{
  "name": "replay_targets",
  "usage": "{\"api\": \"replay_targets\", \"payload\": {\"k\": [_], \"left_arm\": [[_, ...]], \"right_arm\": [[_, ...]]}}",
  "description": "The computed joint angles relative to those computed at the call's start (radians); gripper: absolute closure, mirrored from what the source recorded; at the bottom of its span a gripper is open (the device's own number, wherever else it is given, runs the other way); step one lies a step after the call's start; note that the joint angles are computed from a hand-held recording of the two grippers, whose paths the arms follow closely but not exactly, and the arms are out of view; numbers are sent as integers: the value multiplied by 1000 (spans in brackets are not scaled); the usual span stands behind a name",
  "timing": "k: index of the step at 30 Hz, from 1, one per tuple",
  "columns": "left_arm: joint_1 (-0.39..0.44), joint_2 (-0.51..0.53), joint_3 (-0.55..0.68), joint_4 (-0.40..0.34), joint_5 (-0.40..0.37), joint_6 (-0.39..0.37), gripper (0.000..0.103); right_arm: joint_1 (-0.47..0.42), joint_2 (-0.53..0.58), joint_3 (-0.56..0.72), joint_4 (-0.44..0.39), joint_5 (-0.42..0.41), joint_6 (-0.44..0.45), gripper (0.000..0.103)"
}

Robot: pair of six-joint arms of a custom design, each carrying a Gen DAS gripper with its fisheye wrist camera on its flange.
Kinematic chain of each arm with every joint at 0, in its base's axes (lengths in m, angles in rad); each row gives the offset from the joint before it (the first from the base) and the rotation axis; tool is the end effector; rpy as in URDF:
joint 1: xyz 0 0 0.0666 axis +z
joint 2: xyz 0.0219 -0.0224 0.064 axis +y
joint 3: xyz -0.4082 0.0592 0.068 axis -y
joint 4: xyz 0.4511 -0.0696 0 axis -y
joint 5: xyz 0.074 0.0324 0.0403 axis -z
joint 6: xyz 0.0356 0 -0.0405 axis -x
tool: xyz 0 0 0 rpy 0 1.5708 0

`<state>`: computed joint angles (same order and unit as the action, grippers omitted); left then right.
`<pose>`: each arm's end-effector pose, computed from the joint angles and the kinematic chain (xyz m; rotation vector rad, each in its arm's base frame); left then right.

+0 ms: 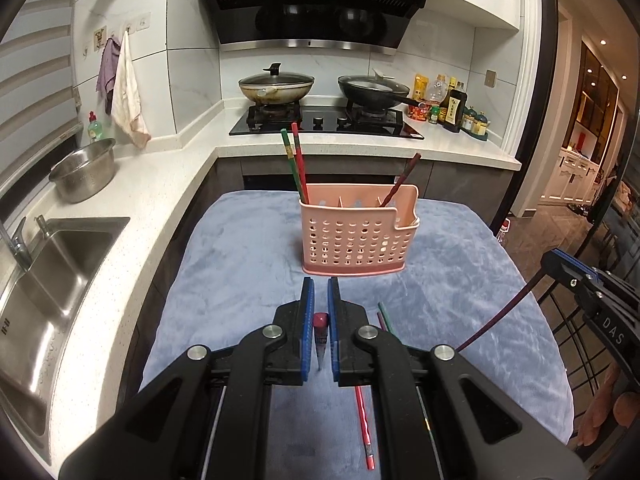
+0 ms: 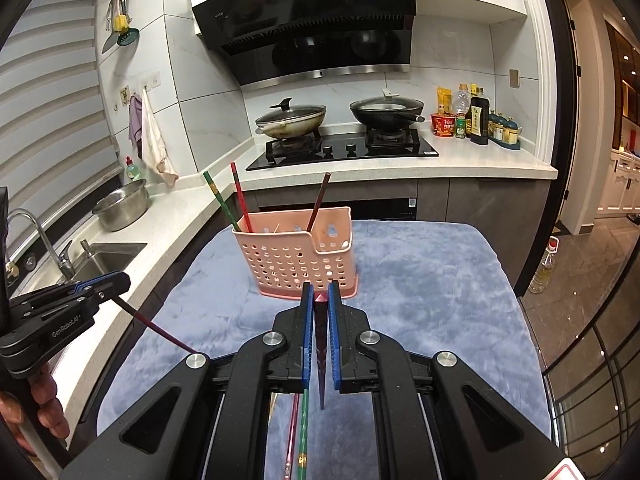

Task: Organize utensils
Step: 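Lift and carry both chopsticks over the pink basket with both tools, then lower both held chopsticks upright into the pink basket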

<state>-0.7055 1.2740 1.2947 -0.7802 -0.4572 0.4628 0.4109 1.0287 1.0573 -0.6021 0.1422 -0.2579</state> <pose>0.3870 -0.3095 0.4771 0.0487 2.2380 -0.0952 0.3800 0.1596 0.4688 -0.0810 2.1458 0.2391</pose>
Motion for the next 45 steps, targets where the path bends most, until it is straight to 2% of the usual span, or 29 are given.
{"api": "replay_targets", "payload": {"k": [9, 16, 20, 26, 30, 36, 45], "left_arm": [[16, 14, 29, 16, 8, -19, 97], [54, 46, 108, 67, 5, -64, 97], [84, 86, 195, 120, 4, -103, 97], [122, 147, 308, 240, -23, -155, 97], [155, 203, 379, 283, -5, -151, 97], [196, 274, 423, 309, 33, -147, 96], [231, 345, 427, 261, 82, -103, 96]], "right_arm": [[-11, 23, 35, 20, -17, 6, 96], [-41, 89, 132, 84, -70, 21, 96], [-54, 150, 216, 133, -76, 29, 96], [-88, 255, 356, 182, -115, -16, 96], [-97, 333, 444, 192, -137, -42, 96], [-99, 433, 519, 171, -128, -28, 96], [-106, 507, 510, 115, -131, -25, 96]]}}
